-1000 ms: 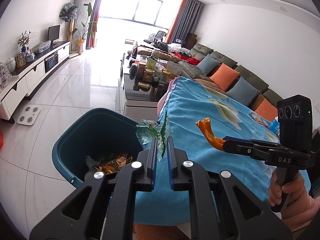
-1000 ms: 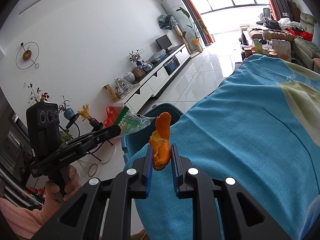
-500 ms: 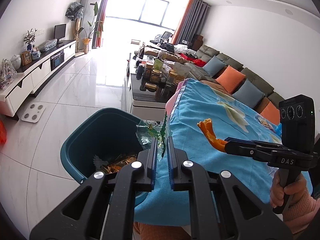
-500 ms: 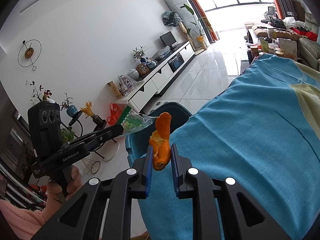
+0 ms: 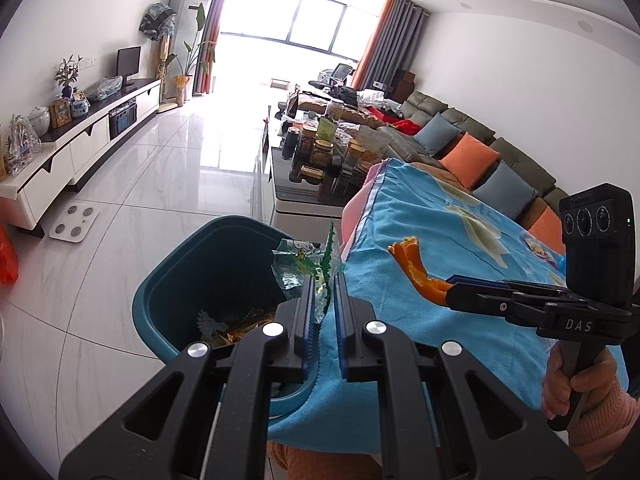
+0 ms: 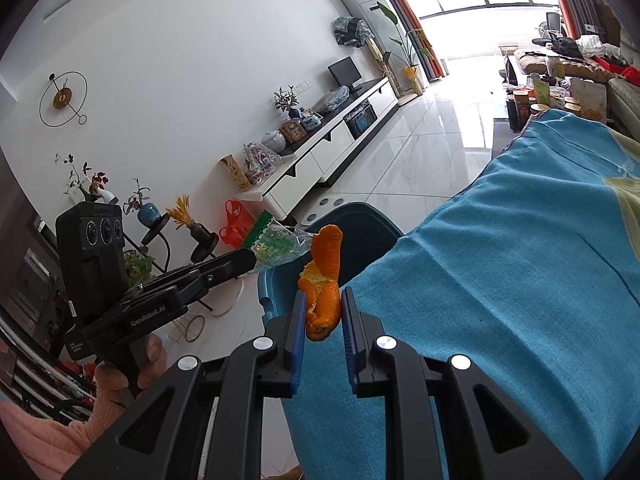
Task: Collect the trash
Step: 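Carry the clear wrapper and orange peel over the teal bin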
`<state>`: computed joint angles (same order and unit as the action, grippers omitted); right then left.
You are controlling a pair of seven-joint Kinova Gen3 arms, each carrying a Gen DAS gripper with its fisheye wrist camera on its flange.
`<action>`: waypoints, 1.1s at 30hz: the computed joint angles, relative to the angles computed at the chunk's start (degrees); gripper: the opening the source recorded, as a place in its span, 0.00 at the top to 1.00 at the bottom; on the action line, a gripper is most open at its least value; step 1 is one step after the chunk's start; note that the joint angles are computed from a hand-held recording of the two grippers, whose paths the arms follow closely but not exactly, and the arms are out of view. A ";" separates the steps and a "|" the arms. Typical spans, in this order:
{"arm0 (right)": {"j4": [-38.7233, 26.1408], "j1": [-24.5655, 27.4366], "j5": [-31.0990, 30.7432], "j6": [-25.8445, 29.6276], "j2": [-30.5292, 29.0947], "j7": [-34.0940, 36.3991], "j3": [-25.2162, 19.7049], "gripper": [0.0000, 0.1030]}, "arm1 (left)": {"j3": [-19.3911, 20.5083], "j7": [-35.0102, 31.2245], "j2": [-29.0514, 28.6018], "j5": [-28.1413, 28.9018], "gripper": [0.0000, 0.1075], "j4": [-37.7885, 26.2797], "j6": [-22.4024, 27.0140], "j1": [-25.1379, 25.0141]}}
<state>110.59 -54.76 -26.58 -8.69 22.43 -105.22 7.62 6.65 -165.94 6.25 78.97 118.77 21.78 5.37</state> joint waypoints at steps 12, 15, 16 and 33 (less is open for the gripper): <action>-3.00 1.35 2.80 2.20 1.54 -2.11 -0.67 0.85 | 0.34 -1.04 0.88 1.97 0.91 0.00 -2.09 0.64; -3.63 2.49 4.24 2.59 1.90 -3.28 -1.72 0.85 | 0.22 -1.07 1.11 2.25 0.91 -0.06 -2.32 0.64; -3.82 2.59 4.63 2.75 2.02 -3.63 -1.77 0.85 | 0.36 -0.89 1.40 2.31 0.91 -0.29 -2.75 0.87; -7.58 6.65 11.89 5.68 4.30 -9.85 -4.93 0.85 | 1.02 0.52 3.20 2.44 0.91 -0.89 -4.83 0.85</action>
